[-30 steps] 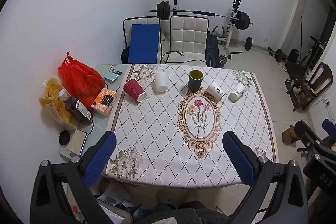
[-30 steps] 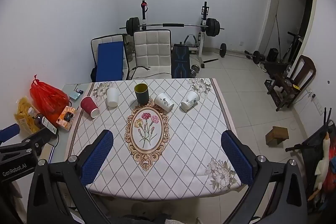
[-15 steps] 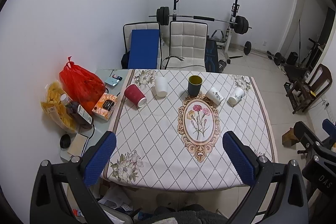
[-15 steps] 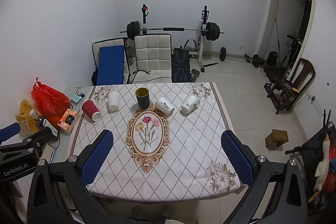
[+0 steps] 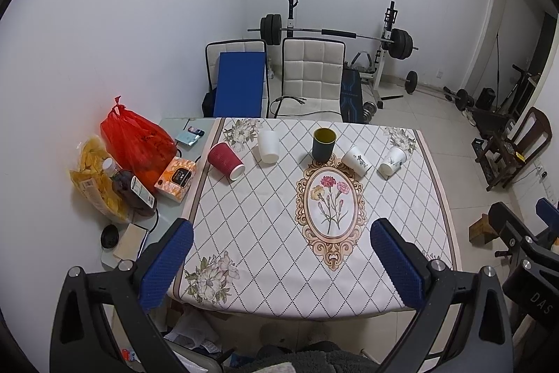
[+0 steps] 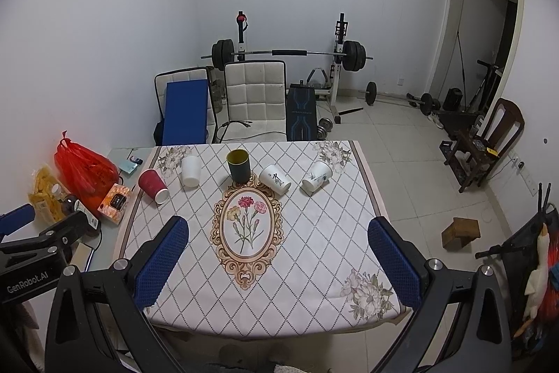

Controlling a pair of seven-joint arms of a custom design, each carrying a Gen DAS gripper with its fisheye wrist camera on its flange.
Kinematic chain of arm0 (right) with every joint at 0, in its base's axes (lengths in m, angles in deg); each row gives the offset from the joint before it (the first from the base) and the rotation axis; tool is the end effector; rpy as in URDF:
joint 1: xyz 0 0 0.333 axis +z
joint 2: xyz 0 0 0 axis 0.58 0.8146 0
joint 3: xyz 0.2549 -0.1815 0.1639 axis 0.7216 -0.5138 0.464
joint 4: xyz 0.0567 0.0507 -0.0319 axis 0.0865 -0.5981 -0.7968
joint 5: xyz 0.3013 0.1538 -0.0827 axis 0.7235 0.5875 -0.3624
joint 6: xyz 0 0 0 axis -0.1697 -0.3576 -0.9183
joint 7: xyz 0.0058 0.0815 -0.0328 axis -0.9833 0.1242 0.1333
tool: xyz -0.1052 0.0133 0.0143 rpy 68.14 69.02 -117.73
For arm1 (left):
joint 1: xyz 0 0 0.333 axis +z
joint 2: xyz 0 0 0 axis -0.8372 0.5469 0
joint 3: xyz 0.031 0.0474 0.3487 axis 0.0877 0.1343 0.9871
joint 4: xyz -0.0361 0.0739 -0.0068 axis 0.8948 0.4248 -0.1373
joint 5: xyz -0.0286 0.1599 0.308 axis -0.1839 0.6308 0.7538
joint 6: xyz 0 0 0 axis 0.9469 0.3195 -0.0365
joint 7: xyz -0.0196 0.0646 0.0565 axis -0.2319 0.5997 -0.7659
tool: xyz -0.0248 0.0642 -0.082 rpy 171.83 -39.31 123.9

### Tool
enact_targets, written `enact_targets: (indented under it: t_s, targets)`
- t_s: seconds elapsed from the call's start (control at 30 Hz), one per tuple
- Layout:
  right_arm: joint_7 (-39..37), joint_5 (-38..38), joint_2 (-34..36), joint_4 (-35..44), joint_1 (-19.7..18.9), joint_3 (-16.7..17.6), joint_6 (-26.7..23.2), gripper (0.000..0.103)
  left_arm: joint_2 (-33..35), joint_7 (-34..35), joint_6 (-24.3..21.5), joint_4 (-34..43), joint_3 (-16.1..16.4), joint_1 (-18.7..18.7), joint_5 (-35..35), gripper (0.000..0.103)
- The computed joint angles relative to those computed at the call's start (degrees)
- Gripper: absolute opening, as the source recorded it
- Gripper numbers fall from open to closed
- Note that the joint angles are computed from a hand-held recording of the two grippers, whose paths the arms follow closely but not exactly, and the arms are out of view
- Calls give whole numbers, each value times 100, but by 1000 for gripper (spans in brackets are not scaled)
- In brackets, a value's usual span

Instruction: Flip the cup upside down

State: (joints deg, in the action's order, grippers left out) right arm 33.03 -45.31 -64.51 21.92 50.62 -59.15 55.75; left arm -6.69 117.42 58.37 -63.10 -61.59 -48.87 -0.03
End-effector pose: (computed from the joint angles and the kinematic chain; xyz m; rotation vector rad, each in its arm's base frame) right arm 0.4486 0.1292 0.8964 -1.5570 1.9806 -0.8364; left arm 0.5788 0.0535 0.6671 -1.7688 1.9051 -0.6699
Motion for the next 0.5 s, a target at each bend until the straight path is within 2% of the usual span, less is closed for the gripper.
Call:
enact_targets:
  t_s: [0.23, 0.33, 0.5]
  targets:
    - [-53, -4, 252, 429, 68, -22, -177, 103, -8, -13, 12, -9, -2, 0, 11, 103]
    - [15, -15, 37, 100, 88, -41, -51, 103, -13, -18, 18, -15, -3, -2, 10, 103]
    - [29, -35, 42, 119, 70, -6, -66, 103, -14, -17, -25, 27, -2, -2, 0, 103]
